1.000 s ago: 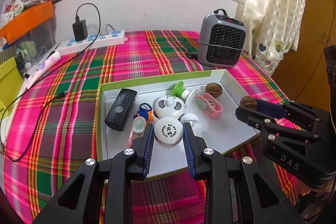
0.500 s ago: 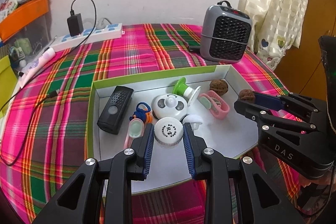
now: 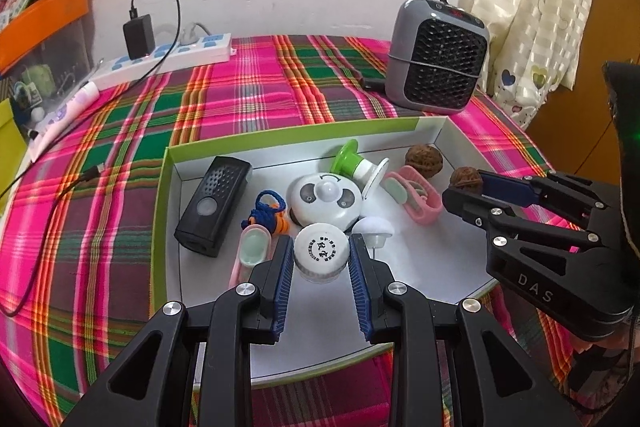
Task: Organize objects
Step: 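Carry white container with left gripper while right gripper carries walnut into lid, then open left gripper releasing container while right gripper releases walnut beside other walnut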
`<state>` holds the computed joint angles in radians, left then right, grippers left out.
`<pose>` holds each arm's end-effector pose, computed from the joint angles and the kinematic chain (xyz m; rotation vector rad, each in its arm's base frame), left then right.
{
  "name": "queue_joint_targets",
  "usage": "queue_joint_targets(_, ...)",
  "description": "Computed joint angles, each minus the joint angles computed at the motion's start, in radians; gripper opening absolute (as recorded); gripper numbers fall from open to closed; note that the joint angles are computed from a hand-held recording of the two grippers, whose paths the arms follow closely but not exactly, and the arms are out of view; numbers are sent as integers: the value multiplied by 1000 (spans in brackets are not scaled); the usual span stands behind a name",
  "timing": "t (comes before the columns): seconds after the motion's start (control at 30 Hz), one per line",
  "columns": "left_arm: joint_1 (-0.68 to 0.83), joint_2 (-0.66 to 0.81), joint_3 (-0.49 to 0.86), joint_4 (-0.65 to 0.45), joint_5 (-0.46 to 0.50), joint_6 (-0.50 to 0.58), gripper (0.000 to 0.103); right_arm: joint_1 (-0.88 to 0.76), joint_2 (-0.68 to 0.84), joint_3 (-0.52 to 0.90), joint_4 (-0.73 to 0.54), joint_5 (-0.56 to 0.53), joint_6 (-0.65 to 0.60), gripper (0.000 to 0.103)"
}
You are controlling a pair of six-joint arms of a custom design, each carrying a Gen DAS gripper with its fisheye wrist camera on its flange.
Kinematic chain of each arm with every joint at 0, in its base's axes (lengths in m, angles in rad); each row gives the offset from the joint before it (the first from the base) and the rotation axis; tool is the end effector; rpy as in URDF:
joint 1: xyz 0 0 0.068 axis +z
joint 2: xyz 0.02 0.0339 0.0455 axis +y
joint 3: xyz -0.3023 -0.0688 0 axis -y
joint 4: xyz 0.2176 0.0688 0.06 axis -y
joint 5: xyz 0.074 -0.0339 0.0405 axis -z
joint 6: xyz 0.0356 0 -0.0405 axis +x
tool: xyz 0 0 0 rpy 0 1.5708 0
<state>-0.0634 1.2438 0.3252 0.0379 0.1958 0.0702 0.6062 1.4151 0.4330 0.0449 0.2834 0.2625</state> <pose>0.1712 -0.0178 0.1793 0.2489 2.4301 -0.2368 0.1765 0.1103 0.1773 -0.3064 2.4365 0.0210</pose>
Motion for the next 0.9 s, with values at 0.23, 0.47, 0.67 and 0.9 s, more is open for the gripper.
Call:
queue_joint_targets(0.23,-1,21,-3,18,-8,-1,26,-41,-1,-4,21,-88,-3,32)
queue_joint_targets(0.47,-5,36,-3,25,-12,-1,26,-32,2,9,-25,-37,-2,32)
queue_joint_targets(0.67,-8,39,-1,25,-14,-1,26,-28,23,16,-20,-35,-16,32)
queue_joint_targets(0.9,-23,51,-4,44,-29,-4,26,-30,46,14,4,-42,-21,32)
